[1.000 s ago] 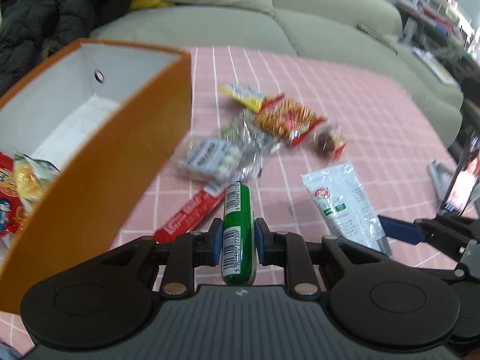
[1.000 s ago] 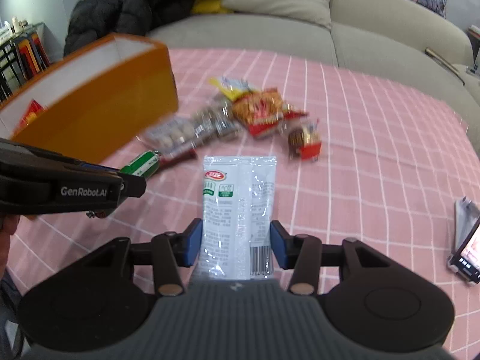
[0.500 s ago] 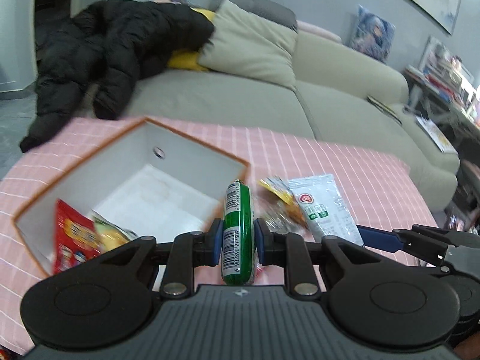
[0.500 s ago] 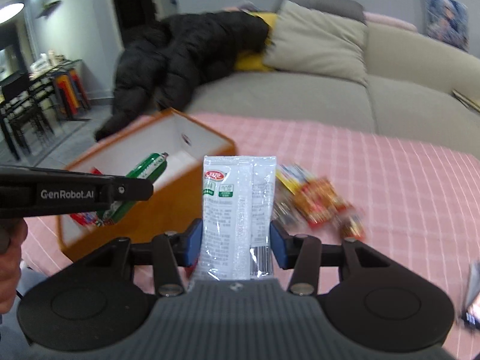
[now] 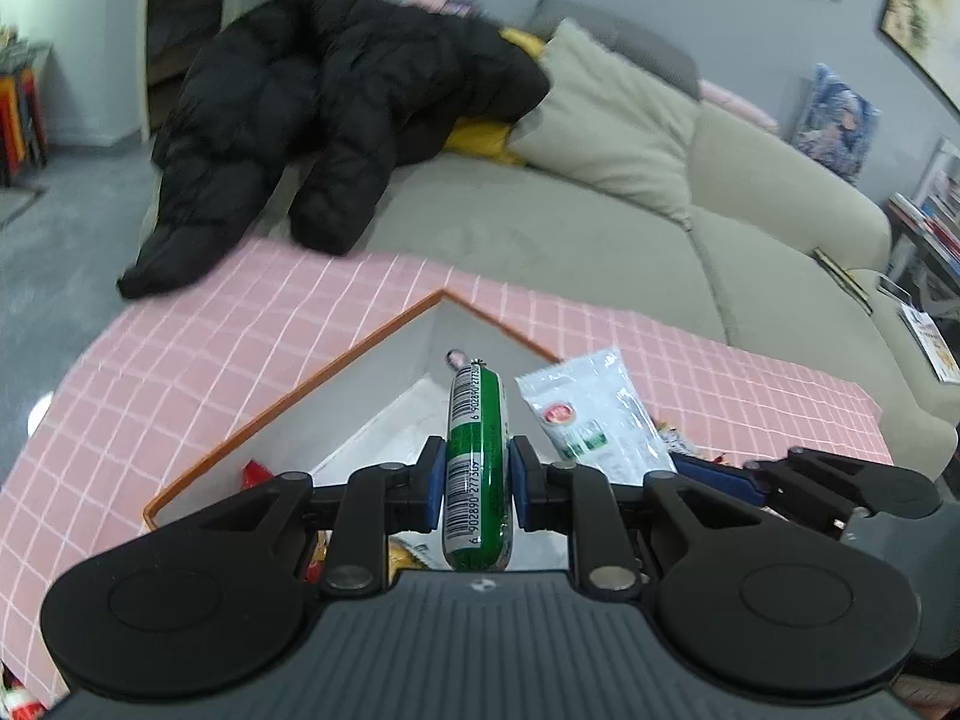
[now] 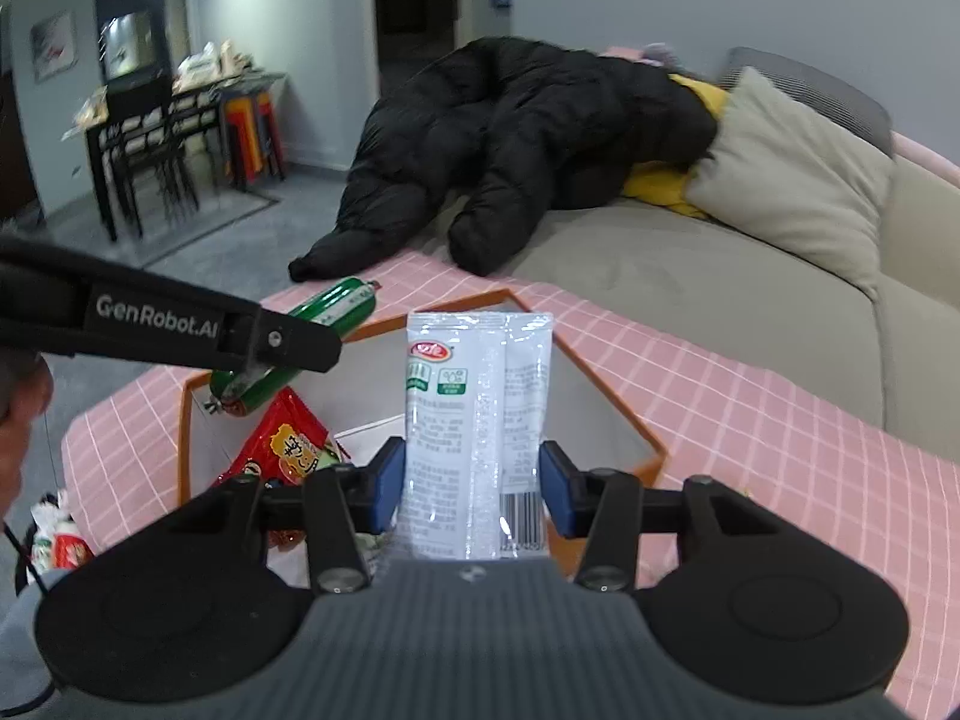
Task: Organize snacks
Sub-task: 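Carry the green sausage stick and white milk pouch over the orange shoebox, then lower both items into the shoebox and open both tools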
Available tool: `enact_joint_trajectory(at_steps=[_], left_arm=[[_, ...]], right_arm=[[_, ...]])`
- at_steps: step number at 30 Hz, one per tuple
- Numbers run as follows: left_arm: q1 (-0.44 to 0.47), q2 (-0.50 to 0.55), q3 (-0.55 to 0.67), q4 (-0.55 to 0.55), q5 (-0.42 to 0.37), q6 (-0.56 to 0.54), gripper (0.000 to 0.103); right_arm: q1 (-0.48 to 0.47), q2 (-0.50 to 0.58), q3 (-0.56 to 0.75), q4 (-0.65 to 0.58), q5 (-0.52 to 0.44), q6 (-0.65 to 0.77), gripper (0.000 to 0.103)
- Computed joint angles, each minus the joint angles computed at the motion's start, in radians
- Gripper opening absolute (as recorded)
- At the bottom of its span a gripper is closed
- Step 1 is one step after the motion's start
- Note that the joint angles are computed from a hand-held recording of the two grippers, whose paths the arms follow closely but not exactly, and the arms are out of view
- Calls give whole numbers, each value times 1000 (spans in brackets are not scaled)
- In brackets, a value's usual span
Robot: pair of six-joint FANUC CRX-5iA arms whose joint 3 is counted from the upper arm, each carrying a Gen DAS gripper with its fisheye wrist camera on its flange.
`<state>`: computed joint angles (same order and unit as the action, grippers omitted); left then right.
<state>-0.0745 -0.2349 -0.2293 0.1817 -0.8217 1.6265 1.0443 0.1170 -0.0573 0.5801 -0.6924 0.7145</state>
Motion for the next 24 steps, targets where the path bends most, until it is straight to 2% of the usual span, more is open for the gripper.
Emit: enact_joint_trajectory(at_steps=[7,15,24], left_arm=[[41,103,59,-1,-99,16,24],[47,208,101,-9,-174,12,24],[58,273,126,-3,-199,6,24]], right_arm=[[-26,149,171,-108,-66,221,45],[-55,260,312,-262,-153,459,45],[-62,353,412,-281,-251,553,45]])
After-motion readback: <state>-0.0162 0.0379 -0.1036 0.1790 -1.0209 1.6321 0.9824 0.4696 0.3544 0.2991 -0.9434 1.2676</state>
